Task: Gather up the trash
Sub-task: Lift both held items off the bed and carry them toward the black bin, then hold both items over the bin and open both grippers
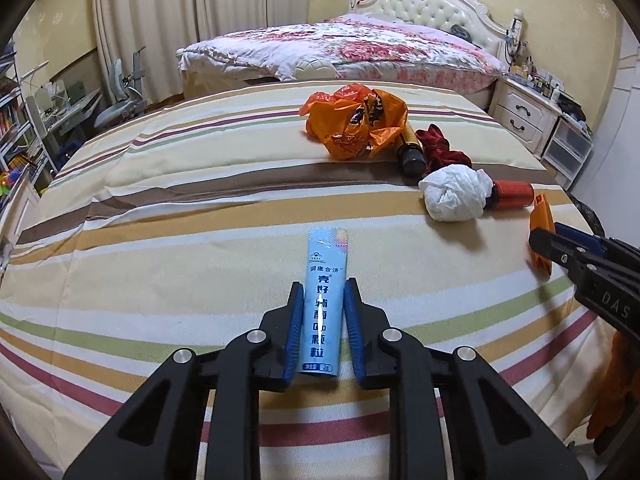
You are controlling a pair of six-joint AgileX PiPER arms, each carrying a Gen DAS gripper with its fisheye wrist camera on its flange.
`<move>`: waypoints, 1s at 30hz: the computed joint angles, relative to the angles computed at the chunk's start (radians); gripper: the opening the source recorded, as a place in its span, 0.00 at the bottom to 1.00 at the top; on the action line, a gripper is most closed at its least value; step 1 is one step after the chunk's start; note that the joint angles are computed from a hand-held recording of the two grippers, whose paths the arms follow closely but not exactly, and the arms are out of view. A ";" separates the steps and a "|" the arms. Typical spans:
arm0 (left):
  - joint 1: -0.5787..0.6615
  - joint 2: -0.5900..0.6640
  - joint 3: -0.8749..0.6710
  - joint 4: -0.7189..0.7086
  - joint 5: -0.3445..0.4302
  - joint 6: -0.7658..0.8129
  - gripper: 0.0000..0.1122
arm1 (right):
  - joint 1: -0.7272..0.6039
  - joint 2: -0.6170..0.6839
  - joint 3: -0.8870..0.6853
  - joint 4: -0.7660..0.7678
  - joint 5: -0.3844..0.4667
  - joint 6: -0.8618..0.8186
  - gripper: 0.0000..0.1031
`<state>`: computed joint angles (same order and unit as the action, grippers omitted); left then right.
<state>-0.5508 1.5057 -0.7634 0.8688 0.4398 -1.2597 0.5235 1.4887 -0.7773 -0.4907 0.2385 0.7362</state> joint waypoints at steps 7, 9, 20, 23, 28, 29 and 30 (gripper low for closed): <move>0.016 -0.026 0.010 -0.007 -0.034 -0.008 0.18 | -0.005 -0.013 0.010 -0.019 -0.004 0.018 0.34; 0.007 -0.033 0.000 -0.004 -0.035 -0.015 0.18 | -0.007 -0.022 0.013 -0.033 -0.003 0.033 0.34; -0.091 -0.014 -0.126 0.049 -0.033 -0.040 0.18 | -0.088 -0.089 0.012 -0.118 0.029 0.092 0.34; -0.131 0.031 -0.190 0.095 -0.036 -0.069 0.18 | -0.152 -0.111 0.008 -0.143 0.040 0.096 0.34; -0.164 0.133 -0.331 0.071 -0.063 -0.024 0.18 | -0.280 -0.127 -0.001 -0.104 0.031 0.024 0.34; -0.169 0.152 -0.356 0.055 -0.068 -0.006 0.18 | -0.309 -0.132 0.001 -0.079 0.024 -0.010 0.34; -0.174 0.176 -0.389 0.033 -0.072 0.021 0.18 | -0.335 -0.130 0.000 -0.069 0.018 -0.028 0.34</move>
